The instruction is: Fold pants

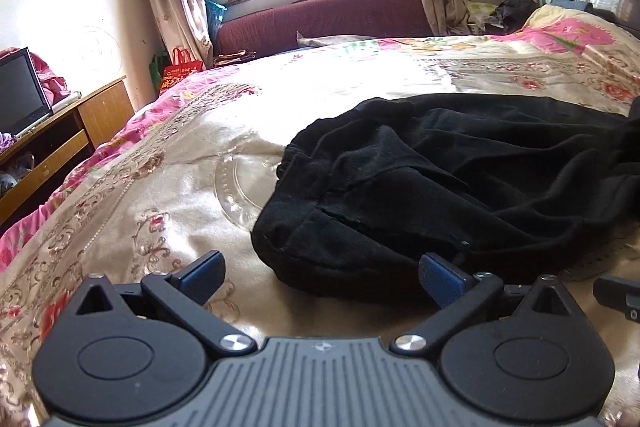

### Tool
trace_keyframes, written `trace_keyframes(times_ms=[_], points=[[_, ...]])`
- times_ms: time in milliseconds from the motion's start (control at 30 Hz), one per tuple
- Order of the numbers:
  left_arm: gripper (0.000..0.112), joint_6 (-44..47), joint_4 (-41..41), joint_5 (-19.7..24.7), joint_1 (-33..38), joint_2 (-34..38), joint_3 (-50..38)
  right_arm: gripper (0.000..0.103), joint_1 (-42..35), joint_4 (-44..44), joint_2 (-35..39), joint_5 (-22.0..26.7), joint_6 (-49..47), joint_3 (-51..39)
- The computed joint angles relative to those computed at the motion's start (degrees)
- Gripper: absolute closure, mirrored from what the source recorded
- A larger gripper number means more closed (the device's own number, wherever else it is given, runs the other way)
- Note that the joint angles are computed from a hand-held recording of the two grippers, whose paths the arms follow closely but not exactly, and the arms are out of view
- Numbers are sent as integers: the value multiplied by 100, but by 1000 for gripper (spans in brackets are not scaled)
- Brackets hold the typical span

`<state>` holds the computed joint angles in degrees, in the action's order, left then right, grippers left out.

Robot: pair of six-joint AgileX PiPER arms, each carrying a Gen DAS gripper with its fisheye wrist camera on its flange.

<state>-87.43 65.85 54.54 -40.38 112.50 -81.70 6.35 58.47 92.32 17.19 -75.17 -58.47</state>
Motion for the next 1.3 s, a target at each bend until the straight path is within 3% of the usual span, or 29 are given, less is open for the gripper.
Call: trace_keyframes(times_ms=[267,367,433,567,700,733,767,867,1033,1167,1300], points=[[9,1212,-460,-1274,887,125,16,4,505,-443,1061,646,-611,-1222],[9,1788,-966,-1661,1129,134,-5,13,646,-1087,1363,759,-126,-1627],[26,2013,-1202,-1864,1222,81,66,23,660,-1308,1510,968,81,-1878],[49,2052,-1031,-1718,1138,26,147,47,736,-1424,1519,929,86,-1903],[60,2188,-1092,-1869,1235,-113,248,67,834,-1497,1451,877,65,-1835],[63,2218,-1173,-1987,1304,-176,299,78,863,-1485,1423,852,21,-1801],[65,2278,-1257,-2062,1352,-222,334,82,885,-1554,1433,928,93,-1841],[69,2388,-1336,-2126,1423,-386,495,87,1066,-2154,1469,944,855,-1958],[73,2054,-1251,-2167,1599,-1032,1184,91,1204,-2117,1395,1530,1279,-2127],[77,1880,-1055,-1836,1709,-1618,1820,92,1528,-1810,1231,1969,1380,-2030],[77,1806,-1021,-1331,1796,-2033,2297,92,2151,-1539,1110,1762,1428,-1736]])
